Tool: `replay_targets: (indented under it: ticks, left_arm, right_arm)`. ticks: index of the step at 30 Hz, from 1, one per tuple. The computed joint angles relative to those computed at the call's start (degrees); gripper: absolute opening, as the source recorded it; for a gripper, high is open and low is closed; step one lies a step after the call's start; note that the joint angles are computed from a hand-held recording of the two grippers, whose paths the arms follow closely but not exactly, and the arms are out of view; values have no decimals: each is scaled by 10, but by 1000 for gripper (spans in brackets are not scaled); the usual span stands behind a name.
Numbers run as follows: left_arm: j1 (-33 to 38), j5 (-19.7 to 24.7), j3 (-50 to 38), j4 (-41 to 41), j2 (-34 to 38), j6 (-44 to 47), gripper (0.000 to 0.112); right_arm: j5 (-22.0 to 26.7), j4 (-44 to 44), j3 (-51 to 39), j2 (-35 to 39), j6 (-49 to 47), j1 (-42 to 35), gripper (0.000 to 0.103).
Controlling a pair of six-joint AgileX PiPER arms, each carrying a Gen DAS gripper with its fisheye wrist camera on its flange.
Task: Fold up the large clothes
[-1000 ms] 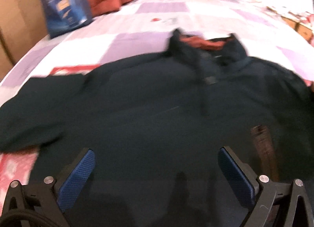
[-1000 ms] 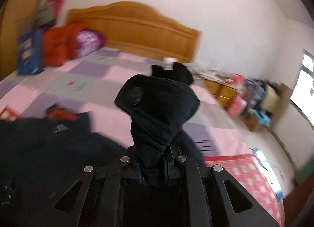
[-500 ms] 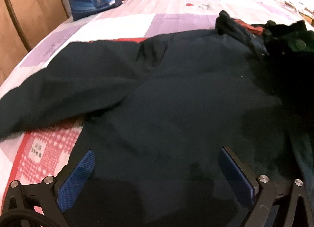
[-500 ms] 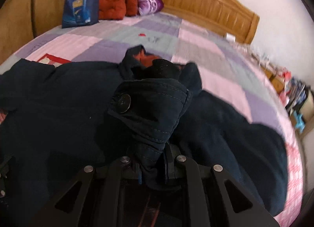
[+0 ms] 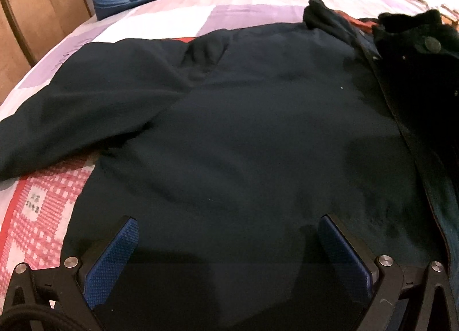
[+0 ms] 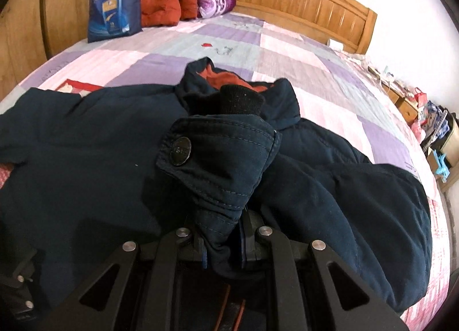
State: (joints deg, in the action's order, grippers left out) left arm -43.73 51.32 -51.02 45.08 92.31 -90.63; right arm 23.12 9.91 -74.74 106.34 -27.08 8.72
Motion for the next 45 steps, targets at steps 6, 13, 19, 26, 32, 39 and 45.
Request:
replay_targets:
  ticks: [6, 13, 19, 26, 32, 39, 45]
  left_arm:
    - [-3, 8, -10, -6, 8, 6, 103]
    - [-7, 17, -27, -11, 21, 18, 103]
    - [-10, 27, -46, -8, 29, 25, 103]
    - [1, 48, -101, -4, 28, 47, 103]
    - [22, 41, -254, 3, 98, 130, 103]
    - [20, 41, -555, -15, 281, 270, 103]
    - [60, 56, -600, -81, 402, 276, 103]
  right_arm:
    - [-2, 27, 20, -7, -15, 7, 17]
    - [9, 64, 40, -10, -71, 24, 18]
    - [128, 193, -11, 2, -164, -16, 70]
    - [135, 322, 26, -107, -277, -111, 80]
    - [52, 137, -41, -64, -102, -226, 80]
    - [90, 67, -176, 55, -9, -288, 80]
    - [130, 89, -216, 154, -105, -292, 82]
